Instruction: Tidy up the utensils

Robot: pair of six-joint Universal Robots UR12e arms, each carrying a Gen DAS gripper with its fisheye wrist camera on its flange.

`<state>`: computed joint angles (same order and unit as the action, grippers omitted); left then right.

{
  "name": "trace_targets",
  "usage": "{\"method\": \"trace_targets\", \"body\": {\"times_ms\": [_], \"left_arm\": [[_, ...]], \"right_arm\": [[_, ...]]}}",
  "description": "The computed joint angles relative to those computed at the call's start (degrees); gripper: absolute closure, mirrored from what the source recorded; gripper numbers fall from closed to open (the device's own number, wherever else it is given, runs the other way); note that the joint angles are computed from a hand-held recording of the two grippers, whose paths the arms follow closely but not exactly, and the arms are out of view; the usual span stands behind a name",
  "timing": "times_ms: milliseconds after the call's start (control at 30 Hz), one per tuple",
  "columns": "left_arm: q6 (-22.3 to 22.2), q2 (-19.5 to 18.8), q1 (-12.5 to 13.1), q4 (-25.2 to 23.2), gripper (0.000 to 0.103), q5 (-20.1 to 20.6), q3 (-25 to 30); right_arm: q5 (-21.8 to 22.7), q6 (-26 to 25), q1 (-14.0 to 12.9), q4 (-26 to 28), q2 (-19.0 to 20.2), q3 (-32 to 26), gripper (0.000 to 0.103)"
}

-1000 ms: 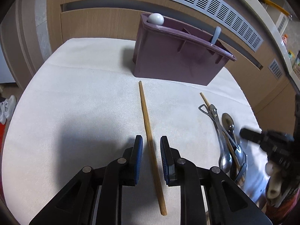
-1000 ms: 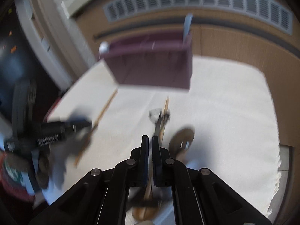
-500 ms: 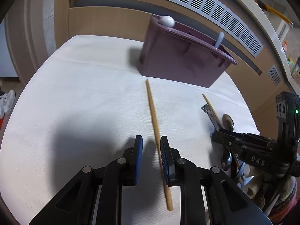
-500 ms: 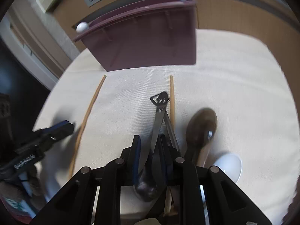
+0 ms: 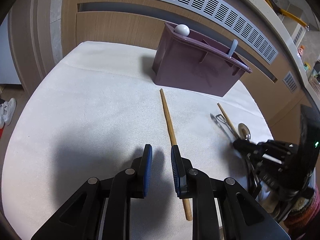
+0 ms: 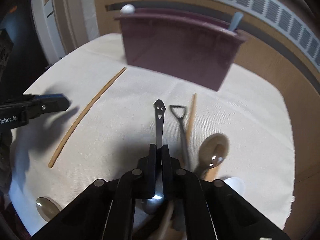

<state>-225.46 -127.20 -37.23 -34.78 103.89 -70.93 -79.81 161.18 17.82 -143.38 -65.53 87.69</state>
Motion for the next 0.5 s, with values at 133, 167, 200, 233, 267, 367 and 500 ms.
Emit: {"method": "trace_targets", "body": {"times_ms": [133,167,200,233,267,367,500], "left_arm": [[1.0,-0.7,0.0,-2.6,0.083,-0.6,1.8],[1.6,-1.1,0.1,-4.0,0.083,-1.2,2.8],[2.0,-1.4,0.1,-5.2,0.083,-1.7,3.6],[2.3,-1.7,0.2,-6.2,0.083,-2.2,4.4],[2.8,-2.2,0.3,-7.5,0.083,-3.3,5.5],[4.1,-4.4,0.6,-14.1,0.083,-4.2,10.1],[6.5,-7.6,0.8,-23.0,0.084,-1.3,17.1]], "right_arm": [[5.6,3.5,-2.1,-2.2,-1.0,0.8,0.103],[7.2,4.5,-2.7,-3.0,-1.5,1.2,0.103],[8.2,5.1,-3.1,-3.5,-1.8,1.5,0.103],[9.3,5.8,-3.5,-4.1,-2.1,1.8,0.103],[10.4,6.3,-4.0,-4.8,-2.5,2.3,0.103],[12.7,7.3,-4.9,-6.5,-3.2,3.4,0.103],[15.1,9.1,-5.5,-8.2,-3.1,4.1,0.103]]}}
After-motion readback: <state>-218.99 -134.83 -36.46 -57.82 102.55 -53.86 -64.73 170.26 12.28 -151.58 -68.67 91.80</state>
